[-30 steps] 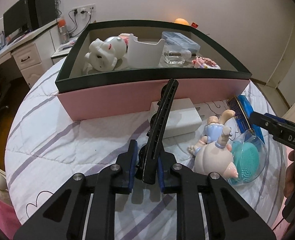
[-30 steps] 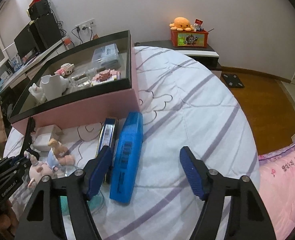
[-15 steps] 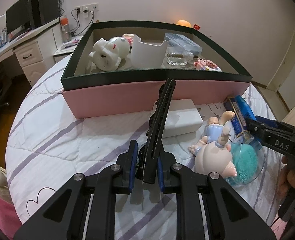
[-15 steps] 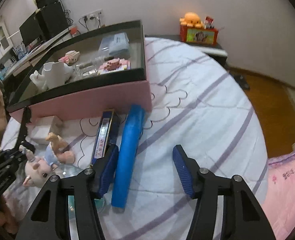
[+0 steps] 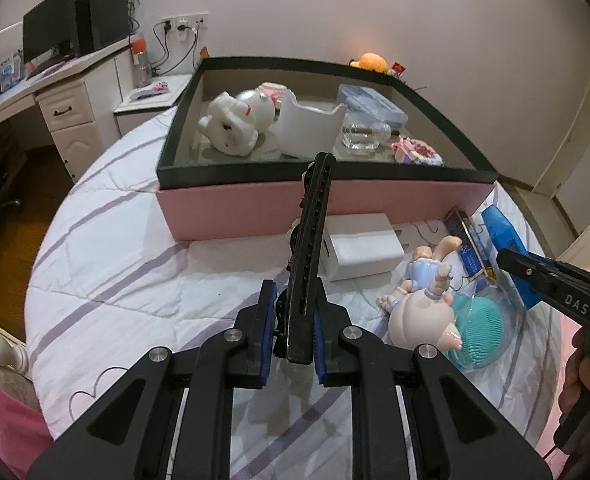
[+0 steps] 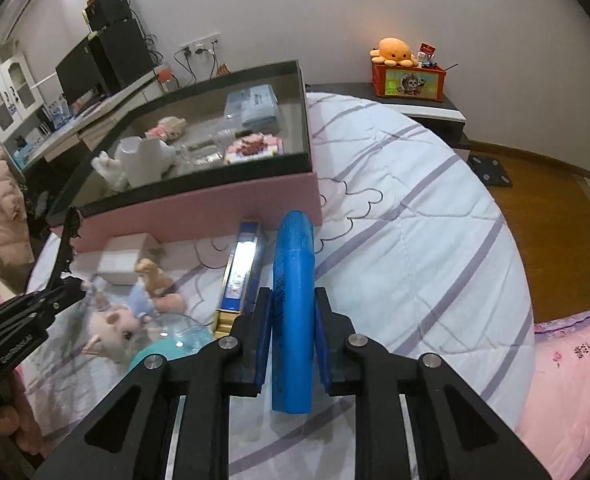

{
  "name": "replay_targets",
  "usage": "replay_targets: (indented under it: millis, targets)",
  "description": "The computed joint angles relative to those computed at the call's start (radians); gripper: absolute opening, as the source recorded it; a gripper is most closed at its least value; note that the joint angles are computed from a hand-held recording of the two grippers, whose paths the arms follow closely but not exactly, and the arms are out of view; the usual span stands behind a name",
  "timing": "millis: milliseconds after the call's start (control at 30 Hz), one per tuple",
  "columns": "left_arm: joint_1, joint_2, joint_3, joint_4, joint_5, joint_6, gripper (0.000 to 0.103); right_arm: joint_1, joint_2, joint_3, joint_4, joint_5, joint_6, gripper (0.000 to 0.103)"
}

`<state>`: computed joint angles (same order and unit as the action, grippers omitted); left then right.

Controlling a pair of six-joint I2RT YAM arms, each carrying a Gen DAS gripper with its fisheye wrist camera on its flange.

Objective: Organize rigid objects
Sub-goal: 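Grasp the black hair clip with the left tool while the right tool grasps the blue marker, then place the hair clip in the box with the left tool while the right tool places the marker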

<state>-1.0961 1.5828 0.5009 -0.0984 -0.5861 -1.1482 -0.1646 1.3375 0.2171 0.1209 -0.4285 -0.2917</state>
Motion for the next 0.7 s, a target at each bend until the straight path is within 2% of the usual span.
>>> replay_targets:
  millis: [267,367,533,700]
  targets:
    - [-0.020,-0.139,0.009,-0.125,-0.056,-0.009,0.015,-0.007,-0.219,0.036,-0.190,-0.067,0.007,0.019]
    - [-0.004,-0.192,0.018,-0.160,-0.072,0.021,0.015,0.032,-0.254,0.066,-0.212,-0.066,0.034,0.019]
    - [0.081,-0.244,0.056,-0.178,-0.080,0.140,0.015,0.133,-0.233,0.140,-0.187,-0.036,0.089,0.019]
    - [0.212,-0.256,0.098,-0.121,-0.050,0.292,0.015,0.231,-0.144,0.237,-0.129,0.002,0.144,0.019]
